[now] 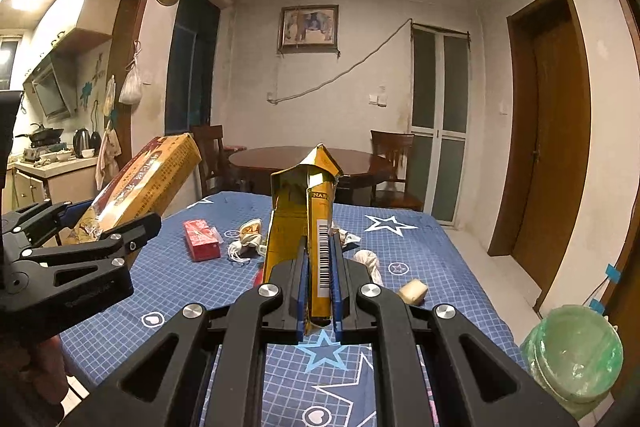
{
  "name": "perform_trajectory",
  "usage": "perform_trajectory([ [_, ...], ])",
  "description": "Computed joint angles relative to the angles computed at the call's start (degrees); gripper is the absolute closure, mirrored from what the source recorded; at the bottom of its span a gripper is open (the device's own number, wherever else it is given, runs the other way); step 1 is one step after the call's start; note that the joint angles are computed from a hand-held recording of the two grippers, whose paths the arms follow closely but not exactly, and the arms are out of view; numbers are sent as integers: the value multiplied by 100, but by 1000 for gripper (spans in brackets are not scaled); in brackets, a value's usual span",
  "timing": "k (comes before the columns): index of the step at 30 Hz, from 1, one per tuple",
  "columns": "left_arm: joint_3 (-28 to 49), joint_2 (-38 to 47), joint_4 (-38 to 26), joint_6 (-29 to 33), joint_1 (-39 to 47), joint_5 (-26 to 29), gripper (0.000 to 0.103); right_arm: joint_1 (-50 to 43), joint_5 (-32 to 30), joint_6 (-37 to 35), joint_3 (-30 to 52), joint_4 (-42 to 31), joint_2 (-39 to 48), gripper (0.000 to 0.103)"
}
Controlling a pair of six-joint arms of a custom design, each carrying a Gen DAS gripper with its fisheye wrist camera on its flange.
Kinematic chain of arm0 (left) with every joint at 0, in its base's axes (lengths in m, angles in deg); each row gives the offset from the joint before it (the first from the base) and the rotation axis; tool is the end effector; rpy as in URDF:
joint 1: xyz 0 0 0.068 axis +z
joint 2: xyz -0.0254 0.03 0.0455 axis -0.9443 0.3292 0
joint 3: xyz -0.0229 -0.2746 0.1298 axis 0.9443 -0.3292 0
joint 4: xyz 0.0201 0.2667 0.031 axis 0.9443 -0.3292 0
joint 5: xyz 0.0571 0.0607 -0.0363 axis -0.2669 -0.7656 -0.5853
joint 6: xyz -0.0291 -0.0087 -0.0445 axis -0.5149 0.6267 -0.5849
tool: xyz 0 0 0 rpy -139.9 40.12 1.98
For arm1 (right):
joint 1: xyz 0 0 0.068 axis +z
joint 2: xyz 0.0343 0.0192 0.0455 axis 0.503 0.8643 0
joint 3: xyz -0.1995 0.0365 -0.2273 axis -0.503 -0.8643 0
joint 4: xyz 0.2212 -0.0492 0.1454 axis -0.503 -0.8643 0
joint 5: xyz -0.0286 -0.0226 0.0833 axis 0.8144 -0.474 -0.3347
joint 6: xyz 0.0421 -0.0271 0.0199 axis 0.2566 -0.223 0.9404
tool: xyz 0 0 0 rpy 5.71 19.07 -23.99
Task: Collect trash
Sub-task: 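Lift the medicine box and gold wrapper off the table with both tools, then carry both items over the green bin and open both tools to drop them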
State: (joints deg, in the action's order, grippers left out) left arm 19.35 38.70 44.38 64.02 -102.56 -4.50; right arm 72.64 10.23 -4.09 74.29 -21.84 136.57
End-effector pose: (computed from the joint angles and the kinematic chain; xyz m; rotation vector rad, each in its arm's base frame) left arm 0.2114 -0.0998 0.2777 -0.2484 1.8960 0.3050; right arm 0.2545 0.2210 0.2605 -0.4654 1.7539 0.3307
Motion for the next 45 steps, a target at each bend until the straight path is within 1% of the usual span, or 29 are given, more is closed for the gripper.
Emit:
perform_trajectory([
  [2,-36,-81,-19,48,53,108,44,-20,-27,8,5,-7,-11,93],
  [6,109,89,99,174,156,434,44,-237,-90,-3,-12,-122,-176,93],
  [12,629,829,449,372,16,869,44,-1180,-499,-28,115,-628,-438,93],
  [18,1501,1840,661,600,-225,1437,44,-2391,-1043,-161,393,-1158,-534,93],
  [20,1839,2150,649,654,-287,1691,44,-2848,-1210,-272,538,-1318,-518,93],
  [24,2644,2841,477,740,-433,2249,44,-3838,-1738,-402,1060,-1899,-290,93],
  [27,3423,3493,181,768,-538,2742,44,-4503,-2155,-485,1533,-2343,61,93],
  [28,3811,3809,14,784,-587,2910,44,-4793,-2333,-521,1809,-2580,282,93],
  [32,4957,4733,-534,824,-672,3424,44,-5608,-2832,-685,2762,-3306,1141,93],
  [36,6343,5776,-1275,887,-716,3970,44,-6157,-2983,-952,3614,-3821,2045,93],
  [37,6805,6107,-1538,899,-724,4146,44,-6275,-3014,-1019,3871,-3997,2314,93],
  [38,7055,6311,-1679,872,-763,4215,44,-6390,-3070,-1048,4135,-4166,2593,93],
  [39,7581,6660,-1978,848,-779,4320,44,-6461,-3084,-1072,4236,-4206,2763,93],
  [40,7881,6875,-2159,838,-772,4435,44,-6553,-3084,-1104,4551,-4372,3088,93],
  [43,9373,7849,-3023,833,-768,4645,44,-6703,-3099,-1119,5078,-4639,3738,93],
  [45,10215,8374,-3495,862,-784,4727,44,-6742,-3096,-1117,5114,-4664,3977,93],
])
